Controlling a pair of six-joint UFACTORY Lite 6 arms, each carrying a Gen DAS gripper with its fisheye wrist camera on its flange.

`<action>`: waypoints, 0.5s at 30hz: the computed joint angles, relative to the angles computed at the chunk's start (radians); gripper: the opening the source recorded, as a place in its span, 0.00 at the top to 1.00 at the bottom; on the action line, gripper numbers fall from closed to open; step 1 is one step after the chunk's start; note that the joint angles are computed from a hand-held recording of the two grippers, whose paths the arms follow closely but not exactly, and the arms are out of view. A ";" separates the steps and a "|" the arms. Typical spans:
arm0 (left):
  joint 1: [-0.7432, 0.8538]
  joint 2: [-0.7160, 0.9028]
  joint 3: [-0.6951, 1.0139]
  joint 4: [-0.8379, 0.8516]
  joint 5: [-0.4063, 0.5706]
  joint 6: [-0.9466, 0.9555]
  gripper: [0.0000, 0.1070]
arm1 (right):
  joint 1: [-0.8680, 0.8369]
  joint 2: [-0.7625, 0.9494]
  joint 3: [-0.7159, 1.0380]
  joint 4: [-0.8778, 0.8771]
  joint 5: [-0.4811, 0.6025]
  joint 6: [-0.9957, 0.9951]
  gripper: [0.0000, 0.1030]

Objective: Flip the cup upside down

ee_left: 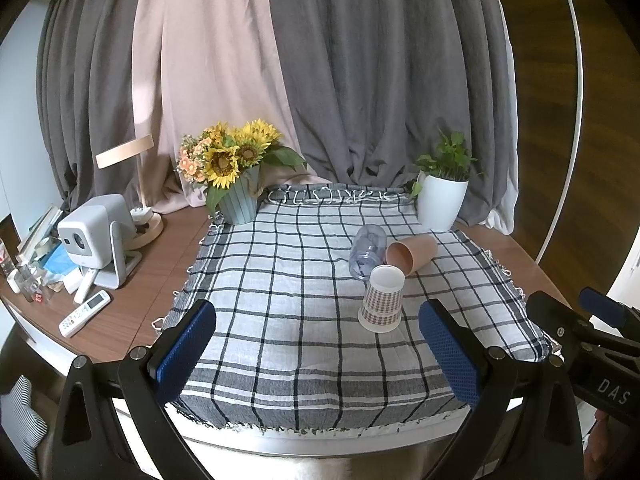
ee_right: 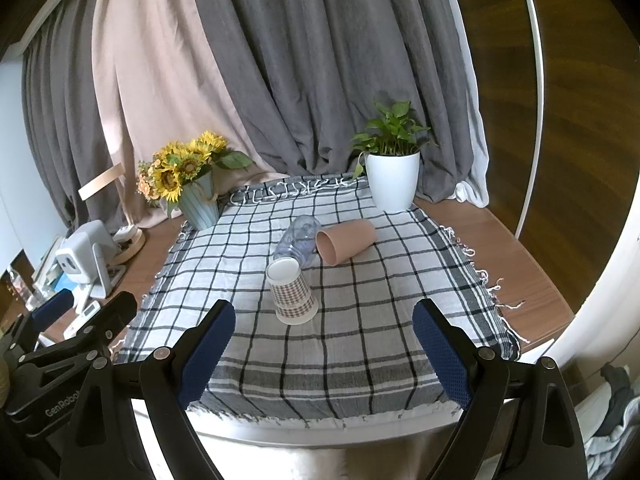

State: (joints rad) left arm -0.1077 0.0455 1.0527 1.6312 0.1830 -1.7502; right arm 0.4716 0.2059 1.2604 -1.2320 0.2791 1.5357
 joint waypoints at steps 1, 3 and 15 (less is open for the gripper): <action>0.000 0.000 0.000 0.002 0.000 -0.002 0.04 | 0.001 0.000 0.000 0.001 0.002 -0.001 0.12; -0.001 0.002 0.001 0.002 0.001 -0.001 0.04 | -0.003 0.005 0.003 -0.002 0.000 0.002 0.12; -0.004 0.025 -0.001 0.133 -0.004 -0.131 0.04 | -0.016 0.006 -0.010 -0.030 -0.013 0.023 0.12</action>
